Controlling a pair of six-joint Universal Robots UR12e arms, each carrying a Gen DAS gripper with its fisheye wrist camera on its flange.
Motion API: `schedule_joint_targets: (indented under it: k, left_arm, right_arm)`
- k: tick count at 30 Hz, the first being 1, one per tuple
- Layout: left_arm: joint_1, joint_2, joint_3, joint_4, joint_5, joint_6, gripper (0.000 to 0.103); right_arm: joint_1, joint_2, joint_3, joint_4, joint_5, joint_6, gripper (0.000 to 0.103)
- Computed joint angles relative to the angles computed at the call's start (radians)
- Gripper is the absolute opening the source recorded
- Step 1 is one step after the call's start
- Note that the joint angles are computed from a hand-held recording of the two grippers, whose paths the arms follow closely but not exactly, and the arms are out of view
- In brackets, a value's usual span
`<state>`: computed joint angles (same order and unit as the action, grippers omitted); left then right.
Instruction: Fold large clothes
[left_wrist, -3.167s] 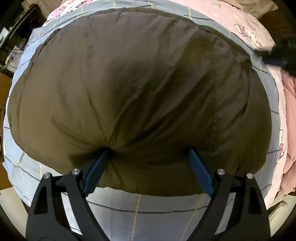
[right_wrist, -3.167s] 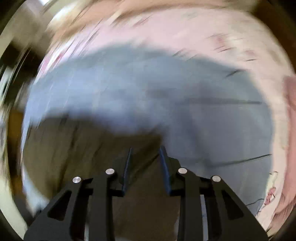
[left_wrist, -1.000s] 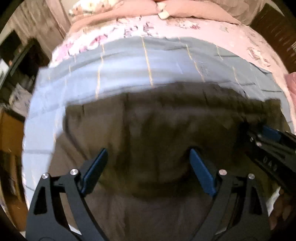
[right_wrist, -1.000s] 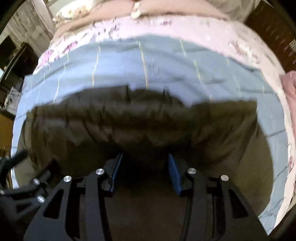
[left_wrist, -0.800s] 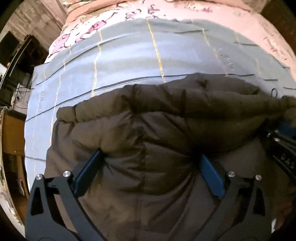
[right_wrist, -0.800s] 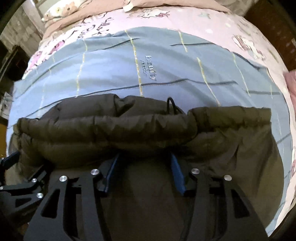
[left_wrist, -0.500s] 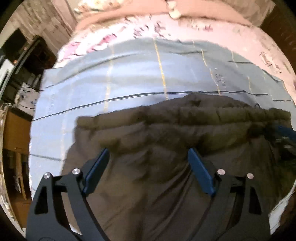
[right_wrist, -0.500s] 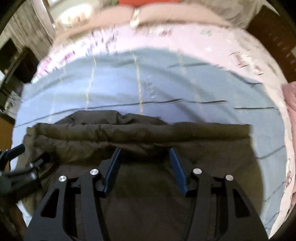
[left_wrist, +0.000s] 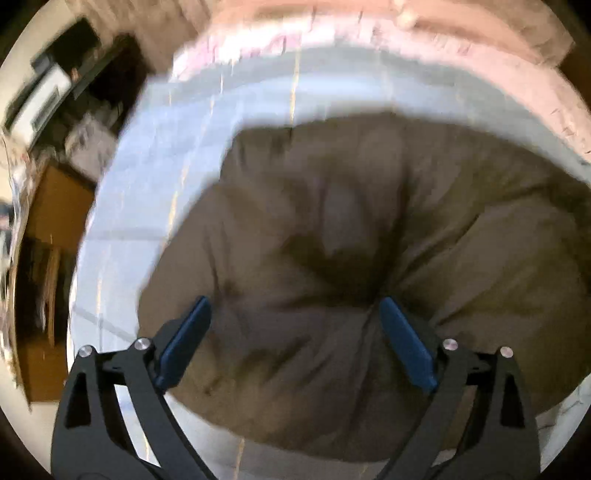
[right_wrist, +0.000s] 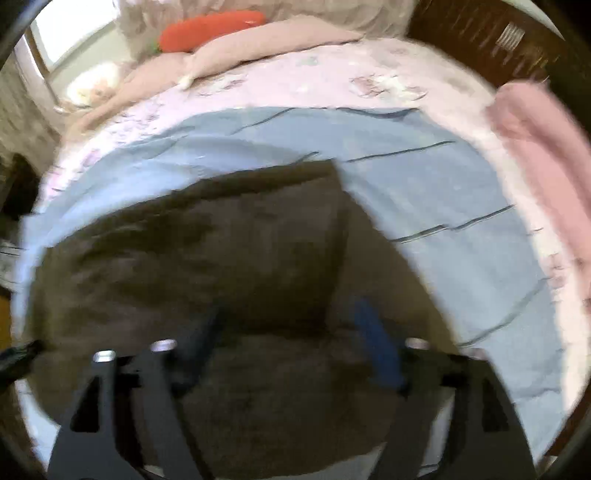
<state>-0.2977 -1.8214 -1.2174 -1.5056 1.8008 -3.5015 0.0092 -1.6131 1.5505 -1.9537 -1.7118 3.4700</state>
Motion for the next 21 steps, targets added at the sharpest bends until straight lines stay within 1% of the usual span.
schedule_joint_targets:
  k: [1, 2, 3, 4, 5, 6, 7, 8, 10, 12, 13, 14, 15, 16, 17, 18, 19, 21]
  left_arm:
    - [0.009, -0.001, 0.015, -0.041, -0.036, -0.017, 0.068]
    - [0.019, 0.019, 0.013, -0.041, -0.083, -0.035, 0.062]
    - [0.022, 0.049, 0.005, -0.01, -0.112, -0.039, 0.072]
    - [0.017, 0.07, 0.002, 0.01, -0.104, -0.038, 0.082]
    - [-0.001, 0.101, 0.01, 0.031, -0.054, -0.034, 0.101]
    - [-0.012, 0.119, 0.014, 0.046, -0.026, -0.03, 0.101]
    - [-0.024, 0.137, 0.021, 0.057, -0.004, -0.022, 0.101]
    - [-0.035, 0.154, 0.043, 0.049, 0.003, -0.011, 0.101]
    - [-0.045, 0.176, 0.083, 0.021, -0.011, 0.005, 0.101]
    - [-0.06, 0.191, 0.131, -0.013, -0.024, 0.024, 0.101]
    - [-0.073, 0.197, 0.161, -0.033, -0.013, 0.04, 0.101]
    - [-0.082, 0.197, 0.182, -0.046, 0.001, 0.05, 0.101]
    - [-0.096, 0.198, 0.209, -0.061, 0.026, 0.064, 0.101]
    - [-0.107, 0.201, 0.228, -0.065, 0.044, 0.078, 0.101]
    - [-0.107, 0.207, 0.23, -0.059, 0.047, 0.091, 0.101]
    - [-0.116, 0.21, 0.248, -0.063, 0.048, 0.095, 0.101]
    - [-0.116, 0.214, 0.253, -0.057, 0.035, 0.104, 0.101]
    - [-0.121, 0.221, 0.277, -0.054, -0.015, 0.105, 0.101]
  right_arm:
    - [-0.008, 0.015, -0.007, 0.083, 0.015, 0.007, 0.078]
    - [-0.028, 0.018, -0.028, 0.175, 0.071, 0.034, 0.068]
    - [-0.041, 0.008, -0.054, 0.225, 0.119, 0.055, 0.068]
    - [-0.038, -0.003, -0.071, 0.233, 0.126, 0.052, 0.069]
    - [-0.022, -0.021, -0.092, 0.228, 0.111, 0.028, 0.077]
    - [-0.004, -0.028, -0.116, 0.236, 0.085, 0.013, 0.085]
    - [0.026, -0.042, -0.149, 0.25, 0.05, 0.003, 0.098]
    - [0.045, -0.053, -0.174, 0.259, 0.035, 0.006, 0.102]
    - [0.086, -0.069, -0.233, 0.287, 0.021, 0.039, 0.102]
    - [0.129, -0.069, -0.306, 0.353, 0.03, 0.098, 0.102]
    - [0.142, -0.071, -0.326, 0.373, 0.033, 0.125, 0.102]
    - [0.159, -0.062, -0.366, 0.414, 0.038, 0.159, 0.102]
    - [0.177, -0.053, -0.393, 0.446, 0.039, 0.172, 0.102]
    - [0.198, -0.03, -0.449, 0.502, 0.043, 0.16, 0.102]
    - [0.214, -0.012, -0.487, 0.531, 0.034, 0.147, 0.102]
    - [0.227, -0.005, -0.512, 0.552, 0.014, 0.145, 0.102]
    - [0.248, 0.015, -0.56, 0.586, -0.022, 0.152, 0.102]
    - [0.261, 0.021, -0.586, 0.594, -0.039, 0.148, 0.102]
